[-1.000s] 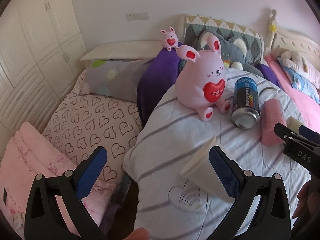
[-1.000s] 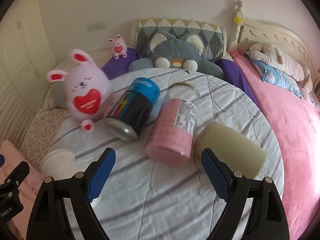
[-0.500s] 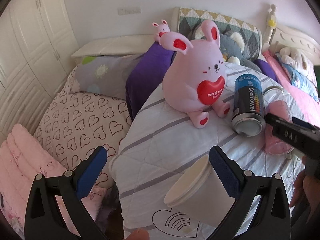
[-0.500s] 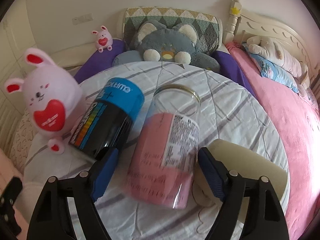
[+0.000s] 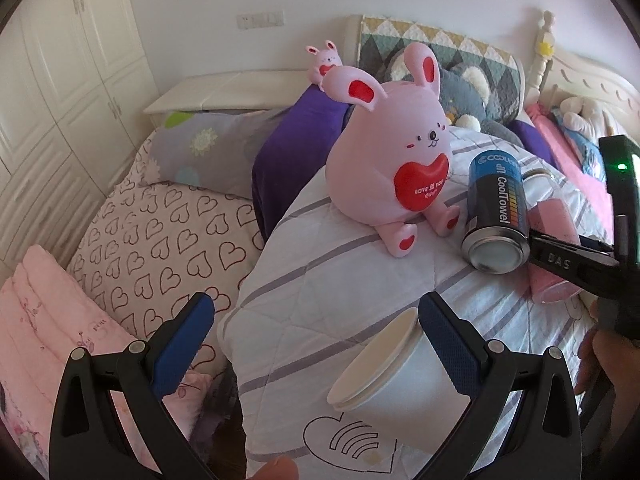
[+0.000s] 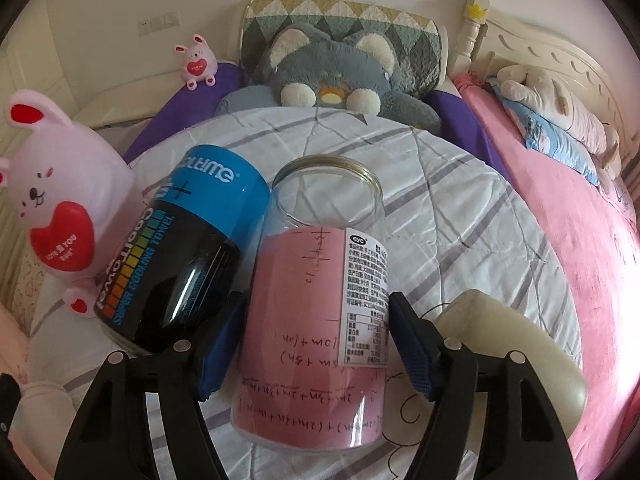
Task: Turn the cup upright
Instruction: 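Close the right gripper around the body of the pink-labelled jar, then lift the jar with the right gripper, set it down sideways, open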
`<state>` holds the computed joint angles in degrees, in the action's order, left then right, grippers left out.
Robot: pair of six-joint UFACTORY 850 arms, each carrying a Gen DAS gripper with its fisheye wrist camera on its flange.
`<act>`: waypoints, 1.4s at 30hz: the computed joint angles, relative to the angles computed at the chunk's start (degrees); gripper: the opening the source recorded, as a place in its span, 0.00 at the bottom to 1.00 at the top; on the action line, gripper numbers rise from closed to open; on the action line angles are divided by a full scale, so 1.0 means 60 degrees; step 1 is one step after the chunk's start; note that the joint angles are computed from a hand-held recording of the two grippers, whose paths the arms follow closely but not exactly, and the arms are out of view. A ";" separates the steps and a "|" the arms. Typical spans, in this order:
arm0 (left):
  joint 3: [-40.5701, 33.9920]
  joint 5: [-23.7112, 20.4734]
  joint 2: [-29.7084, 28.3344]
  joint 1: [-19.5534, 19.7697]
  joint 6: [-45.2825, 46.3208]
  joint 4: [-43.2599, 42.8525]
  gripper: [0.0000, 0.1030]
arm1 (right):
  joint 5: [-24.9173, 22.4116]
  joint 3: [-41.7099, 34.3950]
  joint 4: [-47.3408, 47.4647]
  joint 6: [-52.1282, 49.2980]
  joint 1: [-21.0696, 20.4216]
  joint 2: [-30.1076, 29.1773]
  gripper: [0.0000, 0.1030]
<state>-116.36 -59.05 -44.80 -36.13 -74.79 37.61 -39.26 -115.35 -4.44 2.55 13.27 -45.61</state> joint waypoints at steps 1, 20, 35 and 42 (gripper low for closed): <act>-0.0009 -0.0010 0.0001 -0.0007 -0.0015 -0.0002 1.00 | -0.0045 -0.0079 -0.0124 0.0040 0.0026 -0.0063 0.70; 0.0463 -0.0607 0.0686 -0.0539 -0.0605 0.0422 1.00 | 0.0584 0.1204 0.2848 -0.2252 -0.0363 0.1245 0.69; 0.1870 -0.1464 0.1711 -0.1921 -0.1793 0.0655 1.00 | 0.1069 0.6175 0.5248 -0.4924 -0.0936 0.4858 0.69; 0.2259 -0.1640 0.1905 -0.2506 -0.2274 0.0500 1.00 | 0.1236 0.7874 0.5564 -0.5390 -0.1084 0.5944 0.69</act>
